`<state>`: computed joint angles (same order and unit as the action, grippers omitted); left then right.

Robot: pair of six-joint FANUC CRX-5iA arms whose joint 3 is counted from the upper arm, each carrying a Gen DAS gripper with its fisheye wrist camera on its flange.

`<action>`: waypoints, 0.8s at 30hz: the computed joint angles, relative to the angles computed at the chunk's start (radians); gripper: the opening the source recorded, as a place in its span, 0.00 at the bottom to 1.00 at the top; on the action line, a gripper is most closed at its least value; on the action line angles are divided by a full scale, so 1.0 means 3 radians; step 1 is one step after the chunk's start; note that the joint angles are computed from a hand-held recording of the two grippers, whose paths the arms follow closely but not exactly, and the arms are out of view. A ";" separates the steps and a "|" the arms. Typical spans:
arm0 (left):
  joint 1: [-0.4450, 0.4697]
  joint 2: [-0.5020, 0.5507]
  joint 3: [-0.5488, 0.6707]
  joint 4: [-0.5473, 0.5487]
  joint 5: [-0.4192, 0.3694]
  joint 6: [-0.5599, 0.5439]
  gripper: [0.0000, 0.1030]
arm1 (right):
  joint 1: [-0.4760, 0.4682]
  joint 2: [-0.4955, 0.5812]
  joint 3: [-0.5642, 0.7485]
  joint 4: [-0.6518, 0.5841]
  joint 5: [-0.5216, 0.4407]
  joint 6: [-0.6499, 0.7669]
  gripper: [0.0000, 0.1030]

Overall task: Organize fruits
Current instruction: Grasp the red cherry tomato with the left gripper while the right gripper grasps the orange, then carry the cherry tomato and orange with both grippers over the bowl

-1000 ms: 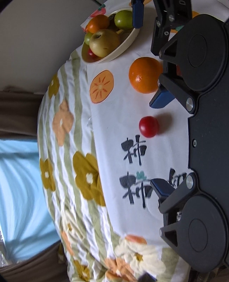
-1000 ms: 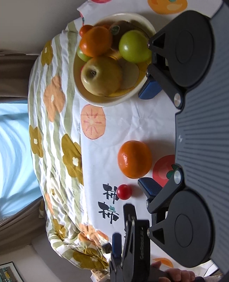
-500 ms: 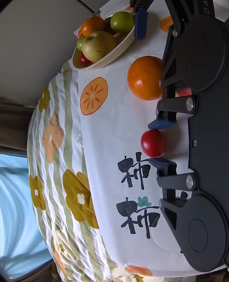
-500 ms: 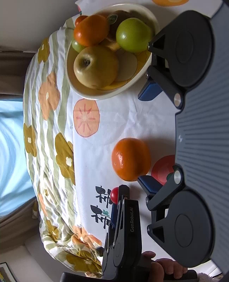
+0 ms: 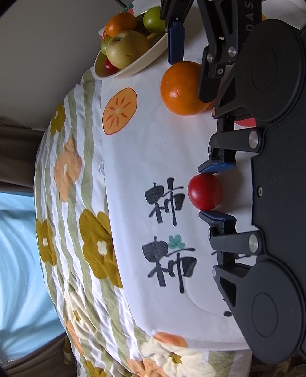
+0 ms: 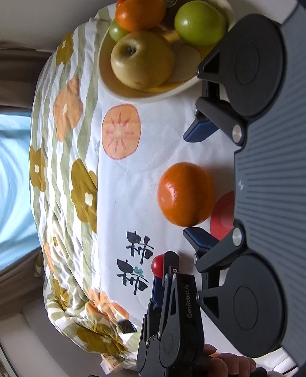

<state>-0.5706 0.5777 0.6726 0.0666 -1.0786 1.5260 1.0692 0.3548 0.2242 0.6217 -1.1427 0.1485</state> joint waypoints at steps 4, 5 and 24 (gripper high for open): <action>-0.0002 -0.0046 -0.0057 -0.0039 0.0013 0.0055 0.36 | -0.0023 0.0031 0.0044 -0.0066 0.0032 0.0090 0.84; -0.0003 -0.0055 -0.0069 -0.0048 0.0017 0.0068 0.36 | -0.0025 0.0038 0.0050 -0.0066 0.0033 0.0102 0.84; -0.0085 -0.0396 -0.0286 -0.0148 0.0192 0.0218 0.36 | 0.0088 -0.0094 -0.0025 0.0243 -0.0110 -0.0111 0.75</action>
